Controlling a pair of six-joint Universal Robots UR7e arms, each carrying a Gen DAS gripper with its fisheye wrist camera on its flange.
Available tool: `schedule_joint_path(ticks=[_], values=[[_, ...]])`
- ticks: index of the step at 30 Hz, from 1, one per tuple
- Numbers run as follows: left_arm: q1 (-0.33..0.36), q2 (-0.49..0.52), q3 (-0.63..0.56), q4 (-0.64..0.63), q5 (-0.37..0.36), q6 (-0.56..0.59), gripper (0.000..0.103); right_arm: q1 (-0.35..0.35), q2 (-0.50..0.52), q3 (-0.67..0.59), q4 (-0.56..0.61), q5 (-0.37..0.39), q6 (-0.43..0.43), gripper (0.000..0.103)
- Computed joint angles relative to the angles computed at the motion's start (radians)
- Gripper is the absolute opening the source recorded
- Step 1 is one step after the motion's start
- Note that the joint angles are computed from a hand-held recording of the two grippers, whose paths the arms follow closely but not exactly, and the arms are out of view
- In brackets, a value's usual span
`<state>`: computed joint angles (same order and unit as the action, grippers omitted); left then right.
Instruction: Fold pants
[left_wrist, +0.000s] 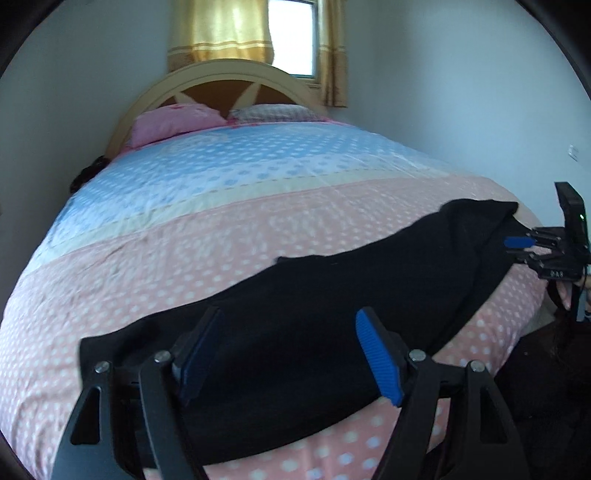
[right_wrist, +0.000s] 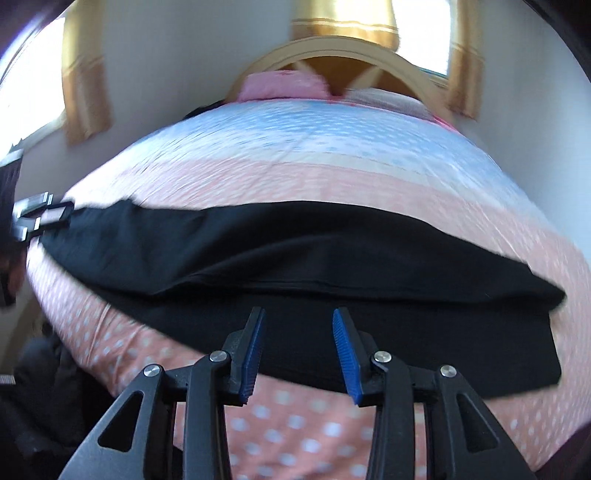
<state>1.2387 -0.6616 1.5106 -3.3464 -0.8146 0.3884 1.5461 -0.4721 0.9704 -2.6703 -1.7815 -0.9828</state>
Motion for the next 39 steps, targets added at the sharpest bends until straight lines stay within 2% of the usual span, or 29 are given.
schedule_joint_path(ticks=[2,4,6,9,13,16,20,22,24,26,28,30,31,33,34,36,39], values=[[-0.008,0.049,-0.073,0.083,-0.057,-0.001,0.074,-0.02,0.003,-0.042,0.034,0.017,0.098,0.039],[-0.015,0.093,-0.142,0.172,-0.111,-0.009,0.069,-0.044,0.01,-0.11,0.143,0.072,0.211,0.039],[-0.024,0.147,-0.221,0.25,-0.133,-0.001,0.062,-0.068,0.028,-0.185,0.271,0.153,0.312,0.039],[-0.036,0.207,-0.303,0.33,-0.152,0.023,0.052,-0.086,0.065,-0.268,0.377,0.215,0.401,0.039],[-0.033,0.251,-0.363,0.386,-0.163,0.03,0.052,-0.091,0.118,-0.373,0.459,0.246,0.452,0.039],[-0.026,0.265,-0.382,0.421,-0.156,0.018,0.052,-0.088,0.18,-0.478,0.501,0.235,0.506,0.039],[-0.022,0.285,-0.402,0.433,-0.153,0.012,0.052,-0.081,0.254,-0.595,0.519,0.244,0.565,0.039],[-0.025,0.285,-0.397,0.42,-0.161,0.021,0.052,-0.075,0.273,-0.621,0.515,0.23,0.569,0.035],[-0.031,0.288,-0.396,0.406,-0.164,0.03,0.052,-0.067,0.264,-0.591,0.481,0.205,0.557,0.016],[-0.038,0.286,-0.385,0.384,-0.183,0.044,0.052,-0.063,0.251,-0.555,0.445,0.179,0.534,0.006],[-0.046,0.3,-0.393,0.368,-0.154,0.074,0.052,-0.059,0.23,-0.504,0.398,0.166,0.516,0.004],[-0.05,0.324,-0.426,0.396,-0.107,0.084,0.051,-0.056,0.204,-0.446,0.341,0.164,0.492,0.004],[-0.047,0.328,-0.437,0.417,-0.106,0.072,0.049,-0.054,0.194,-0.424,0.317,0.162,0.479,0.004],[-0.04,0.32,-0.431,0.431,-0.142,0.045,0.038,-0.051,0.178,-0.39,0.274,0.157,0.452,0.003],[-0.042,0.318,-0.428,0.426,-0.14,0.043,0.035,-0.05,0.168,-0.372,0.252,0.156,0.437,0.003],[-0.047,0.312,-0.417,0.421,-0.134,0.048,0.01,-0.047,0.146,-0.332,0.217,0.161,0.416,0.003],[-0.053,0.301,-0.402,0.414,-0.125,0.05,0.006,-0.051,0.11,-0.277,0.187,0.183,0.403,0.002]])
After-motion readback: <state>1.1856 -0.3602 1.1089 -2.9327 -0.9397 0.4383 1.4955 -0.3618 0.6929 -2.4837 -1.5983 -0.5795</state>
